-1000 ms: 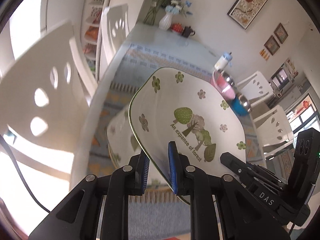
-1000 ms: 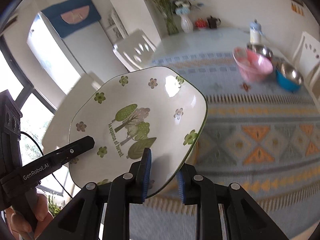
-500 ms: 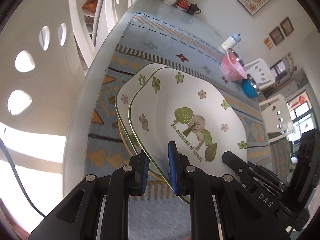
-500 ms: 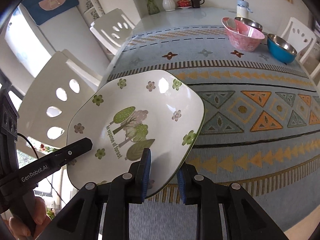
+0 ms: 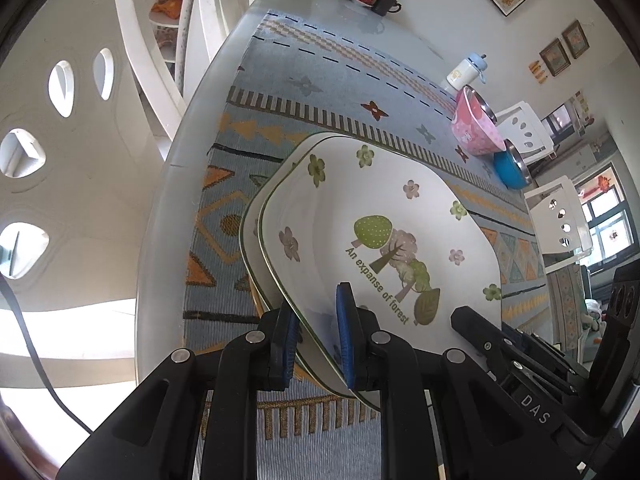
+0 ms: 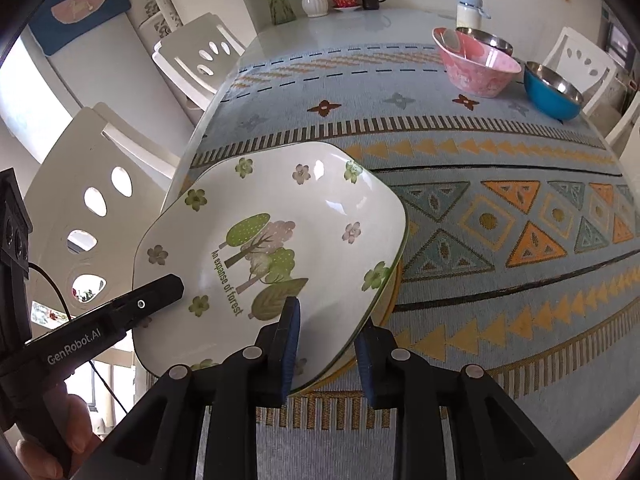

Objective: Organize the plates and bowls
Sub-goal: 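Lower the tree-print plate onto the plate stack with both grippers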

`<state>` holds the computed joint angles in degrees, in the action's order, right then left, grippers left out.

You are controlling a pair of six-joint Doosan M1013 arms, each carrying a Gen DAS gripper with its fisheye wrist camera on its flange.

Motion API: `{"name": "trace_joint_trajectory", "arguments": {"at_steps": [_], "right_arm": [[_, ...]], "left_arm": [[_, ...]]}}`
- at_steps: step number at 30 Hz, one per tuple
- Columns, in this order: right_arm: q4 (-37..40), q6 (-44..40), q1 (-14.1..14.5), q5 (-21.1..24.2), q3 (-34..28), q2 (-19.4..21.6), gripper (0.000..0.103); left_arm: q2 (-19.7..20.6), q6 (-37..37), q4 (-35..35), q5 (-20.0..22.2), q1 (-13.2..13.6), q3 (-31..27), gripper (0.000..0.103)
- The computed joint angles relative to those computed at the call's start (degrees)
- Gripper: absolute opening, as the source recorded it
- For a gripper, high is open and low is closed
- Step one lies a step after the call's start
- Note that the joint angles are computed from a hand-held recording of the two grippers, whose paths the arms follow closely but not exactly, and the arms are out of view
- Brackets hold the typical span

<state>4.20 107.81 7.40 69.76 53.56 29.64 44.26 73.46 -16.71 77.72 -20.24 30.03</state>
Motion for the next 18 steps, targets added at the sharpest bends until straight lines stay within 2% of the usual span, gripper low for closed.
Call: {"name": "trace_joint_trajectory", "arguments": {"at_steps": [5, 8, 13, 16, 18], "right_arm": [[2.0, -0.6, -0.3, 3.0, -1.9, 0.9, 0.025], [4.6, -1.4, -0.7, 4.7, -2.7, 1.5, 0.025], [3.4, -0.9, -0.5, 3.6, -1.7, 0.8, 0.026], [2.5, -0.4, -0.5, 2.8, -1.9, 0.6, 0.026], [2.4, -0.4, -0.5, 4.0, -2.8, 1.0, 0.026]], "left_arm": [[-0.4, -1.3, 0.0, 0.2, 0.4, 0.0, 0.015], [-0.5, -2.7, 3.5, 0.9, 0.3, -0.6, 0.015], [-1.1, -2.8, 0.8, -0.5, 1.1, 0.6, 0.014], [-0.3, -0.7, 1.1, 0.7, 0.6, -1.5, 0.015], [0.4, 0.4, 0.7, 1.9, 0.3, -3.0, 0.017]]}}
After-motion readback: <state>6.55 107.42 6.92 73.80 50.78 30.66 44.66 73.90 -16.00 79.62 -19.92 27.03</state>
